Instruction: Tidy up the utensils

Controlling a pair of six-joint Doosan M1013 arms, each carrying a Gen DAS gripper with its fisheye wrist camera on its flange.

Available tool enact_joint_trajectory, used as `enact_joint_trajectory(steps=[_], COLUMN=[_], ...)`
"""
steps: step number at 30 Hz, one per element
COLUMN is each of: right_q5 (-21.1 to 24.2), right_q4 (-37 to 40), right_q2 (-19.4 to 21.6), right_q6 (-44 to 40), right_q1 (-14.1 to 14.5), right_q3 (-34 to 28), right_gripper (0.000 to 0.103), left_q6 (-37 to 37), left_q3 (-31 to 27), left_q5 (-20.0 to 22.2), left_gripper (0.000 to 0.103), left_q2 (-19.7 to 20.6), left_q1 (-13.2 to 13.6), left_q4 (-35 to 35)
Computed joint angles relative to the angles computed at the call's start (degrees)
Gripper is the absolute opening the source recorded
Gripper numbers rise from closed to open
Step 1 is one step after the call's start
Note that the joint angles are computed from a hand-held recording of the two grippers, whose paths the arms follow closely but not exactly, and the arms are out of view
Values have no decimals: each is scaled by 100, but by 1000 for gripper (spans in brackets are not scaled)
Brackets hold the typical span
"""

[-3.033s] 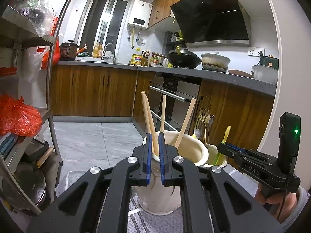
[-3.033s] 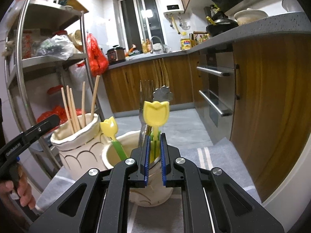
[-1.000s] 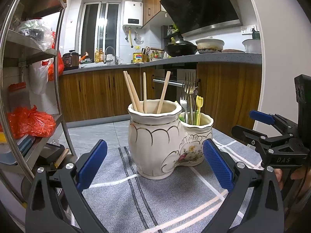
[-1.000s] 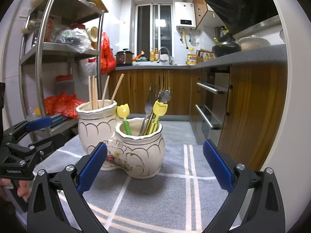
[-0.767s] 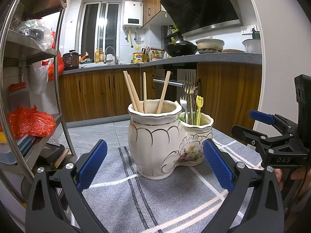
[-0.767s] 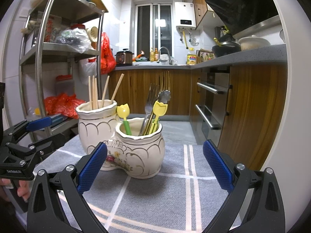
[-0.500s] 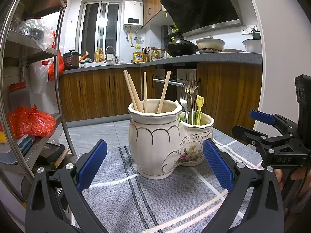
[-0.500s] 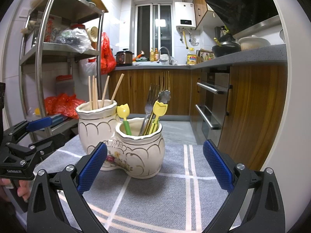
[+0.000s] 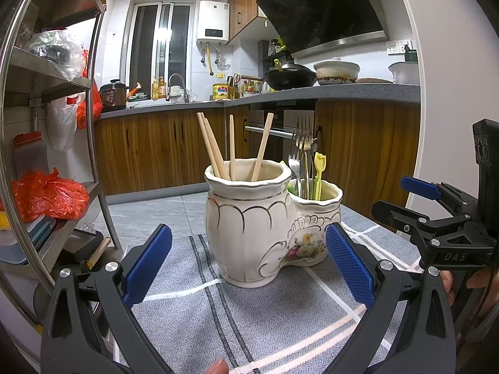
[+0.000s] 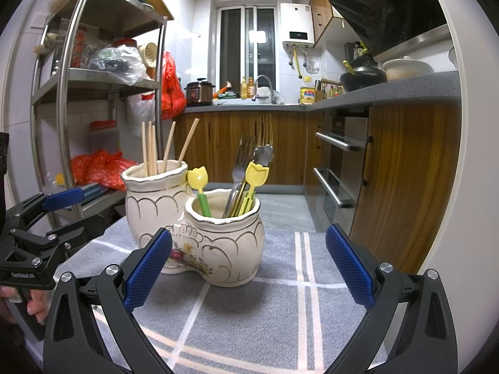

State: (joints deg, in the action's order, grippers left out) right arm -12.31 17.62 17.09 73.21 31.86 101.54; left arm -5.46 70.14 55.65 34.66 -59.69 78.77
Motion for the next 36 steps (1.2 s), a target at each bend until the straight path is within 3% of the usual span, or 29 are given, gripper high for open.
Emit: enact_joint_trajectory(steps=[36], right_q5=[-4], right_q4=[-1], right_q2=[2], right_q6=[3], right_q1=[1], right_q3=[1], right_gripper=[98], left_q6=[-61], left_q3=[65], left_q5=[34], left_gripper=[98], left_q2=[-23], left_q1=[8], left_q4=[-48])
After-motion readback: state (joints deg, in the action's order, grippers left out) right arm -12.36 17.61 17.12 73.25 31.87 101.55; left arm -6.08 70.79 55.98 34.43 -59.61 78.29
